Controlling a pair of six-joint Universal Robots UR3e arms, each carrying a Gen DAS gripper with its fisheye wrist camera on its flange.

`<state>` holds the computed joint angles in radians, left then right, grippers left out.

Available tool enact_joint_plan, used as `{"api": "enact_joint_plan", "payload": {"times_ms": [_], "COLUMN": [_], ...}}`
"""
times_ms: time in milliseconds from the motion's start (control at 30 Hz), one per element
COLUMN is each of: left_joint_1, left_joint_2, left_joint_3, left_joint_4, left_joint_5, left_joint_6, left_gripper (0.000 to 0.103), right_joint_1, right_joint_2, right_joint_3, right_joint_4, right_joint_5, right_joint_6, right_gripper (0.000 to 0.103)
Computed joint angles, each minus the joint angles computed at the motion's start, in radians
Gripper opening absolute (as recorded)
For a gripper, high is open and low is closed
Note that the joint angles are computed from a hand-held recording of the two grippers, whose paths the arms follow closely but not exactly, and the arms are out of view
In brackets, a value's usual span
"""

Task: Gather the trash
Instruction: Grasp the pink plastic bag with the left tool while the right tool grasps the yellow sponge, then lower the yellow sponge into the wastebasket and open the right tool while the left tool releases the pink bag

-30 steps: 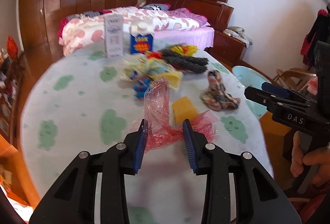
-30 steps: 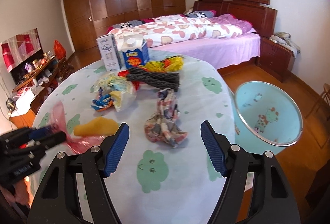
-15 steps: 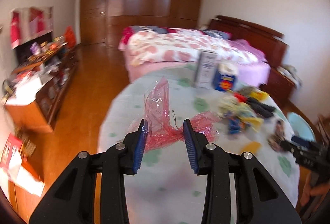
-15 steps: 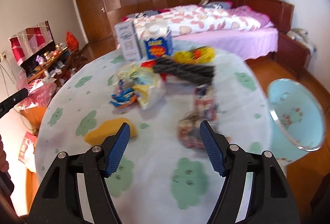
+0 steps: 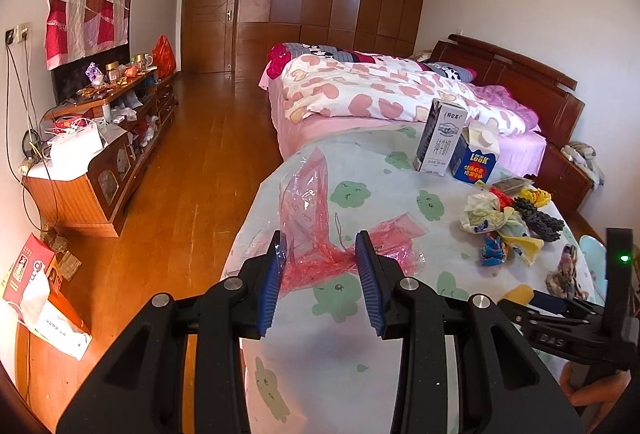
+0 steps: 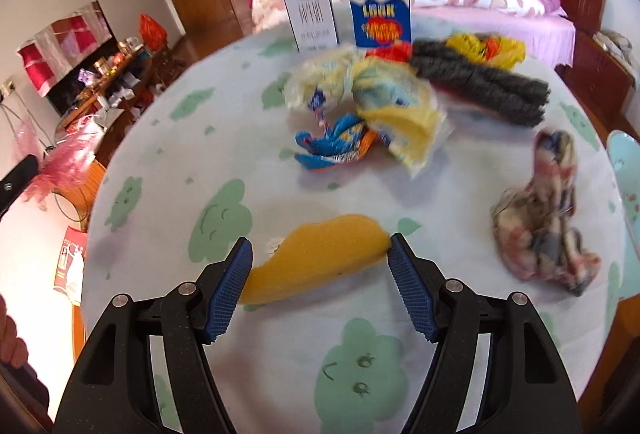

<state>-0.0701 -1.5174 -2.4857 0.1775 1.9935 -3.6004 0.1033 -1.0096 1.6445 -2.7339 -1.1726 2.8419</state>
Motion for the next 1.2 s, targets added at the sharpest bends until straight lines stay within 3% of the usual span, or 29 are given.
{"api": "enact_joint_plan", "payload": {"times_ms": [33,100,300,700,1200], "left_joint_1": [0.001,0.006,-0.015,-0.198,-0.402], "left_joint_2": [-0.002,-0.005,-0.023,-0.200,-0.571], "left_joint_3": [-0.004,-0.012,0.006,0.257,0.871], "left_joint_4": [0.004,0.012,0.008,-0.081,-0.300], "left_joint_5": [-0.003,-0.009,-0.001,0.071,0.064], "left_joint_6": [-0.001,0.000,-0.010,-0.017,0.025], "left_gripper": [0.036,0.036,0.036,0.036,0.036], "right_joint_1": [0.002,-0.006,-0.023,-0.184,-0.432], "right_joint_2": [0.003,0.003,0.005,-0.175,-0.214], "right_joint_3": [0.004,0.013,0.018,0.212,0.221], "right_joint_4": [-0.016,-0.029,-0.037,-0.294,-0.318], "right_joint_5": [-0.002,0.019,0.046,0.151,0.220], "right_joint_6": [0.003,-0.005,-0.042,-0.081,-0.091], "right_gripper": [0.065,0.047,0.031,0.029,0.029]}}
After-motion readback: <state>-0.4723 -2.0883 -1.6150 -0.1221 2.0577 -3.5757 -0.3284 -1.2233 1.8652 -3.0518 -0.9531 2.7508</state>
